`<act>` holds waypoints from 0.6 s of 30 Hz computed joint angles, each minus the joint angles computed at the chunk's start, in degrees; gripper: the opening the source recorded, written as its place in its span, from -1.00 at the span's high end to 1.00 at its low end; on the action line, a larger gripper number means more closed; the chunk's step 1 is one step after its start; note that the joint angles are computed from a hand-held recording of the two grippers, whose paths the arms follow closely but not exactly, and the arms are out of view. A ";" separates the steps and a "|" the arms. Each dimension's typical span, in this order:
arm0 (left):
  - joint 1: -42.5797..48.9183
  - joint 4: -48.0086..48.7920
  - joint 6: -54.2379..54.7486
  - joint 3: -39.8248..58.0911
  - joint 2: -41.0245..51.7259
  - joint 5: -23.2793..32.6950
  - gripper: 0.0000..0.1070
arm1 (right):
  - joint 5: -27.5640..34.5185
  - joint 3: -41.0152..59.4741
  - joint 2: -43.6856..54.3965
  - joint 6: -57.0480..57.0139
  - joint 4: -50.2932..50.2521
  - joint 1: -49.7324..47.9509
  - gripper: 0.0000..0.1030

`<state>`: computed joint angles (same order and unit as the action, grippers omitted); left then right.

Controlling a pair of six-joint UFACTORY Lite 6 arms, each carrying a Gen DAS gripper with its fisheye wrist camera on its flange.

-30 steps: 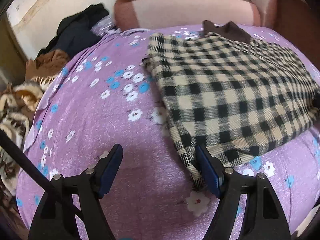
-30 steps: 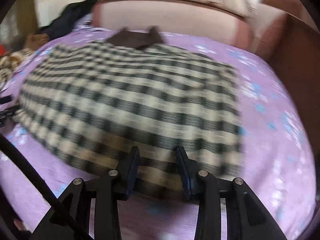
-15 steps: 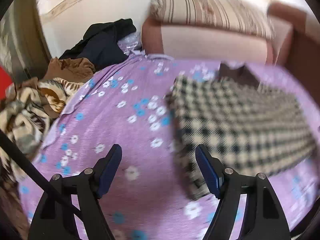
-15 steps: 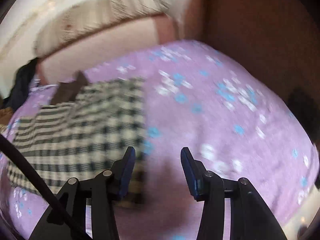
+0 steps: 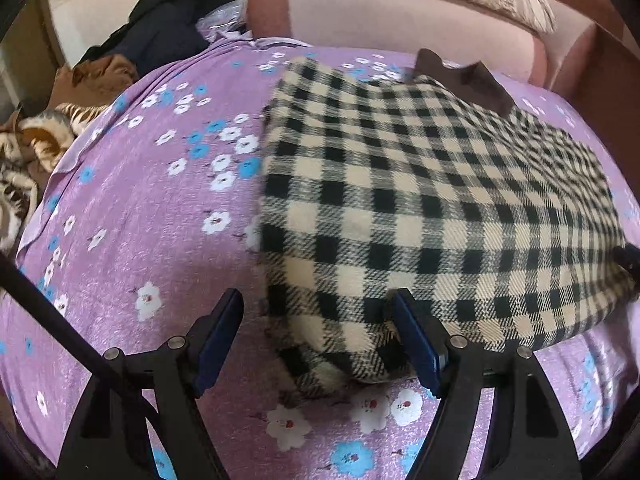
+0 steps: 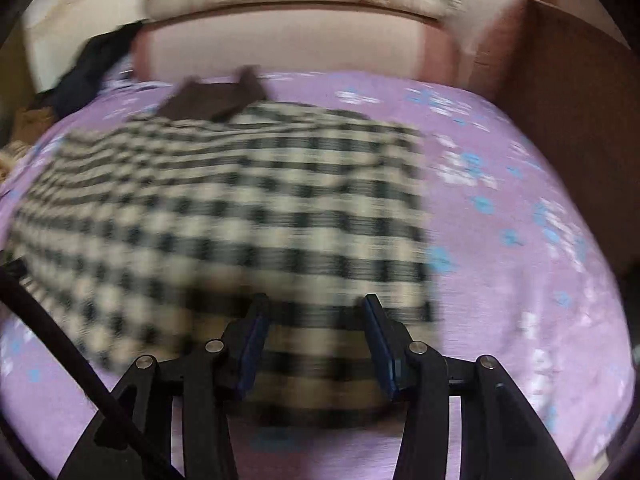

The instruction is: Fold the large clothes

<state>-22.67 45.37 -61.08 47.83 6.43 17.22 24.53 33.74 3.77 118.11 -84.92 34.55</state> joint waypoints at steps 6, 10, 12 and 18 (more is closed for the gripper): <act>-4.41 11.57 -12.89 -1.15 -4.42 7.04 -0.41 | 0.97 -5.99 -9.69 3.29 -1.38 -5.81 0.02; -7.18 14.98 -16.54 -1.39 -5.62 10.48 -0.41 | 5.84 -4.62 -9.20 4.74 -2.34 1.32 0.02; -8.06 16.29 -17.61 -1.68 -5.87 11.40 -0.41 | 7.75 -3.58 -7.67 5.13 -3.51 4.12 0.02; -9.50 17.48 -18.12 -0.95 -5.05 12.59 -0.41 | 13.97 1.35 -0.53 3.22 -2.68 13.57 0.01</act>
<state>-32.17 62.85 -79.20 46.88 1.39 29.82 38.50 35.09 3.23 121.33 -87.60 48.12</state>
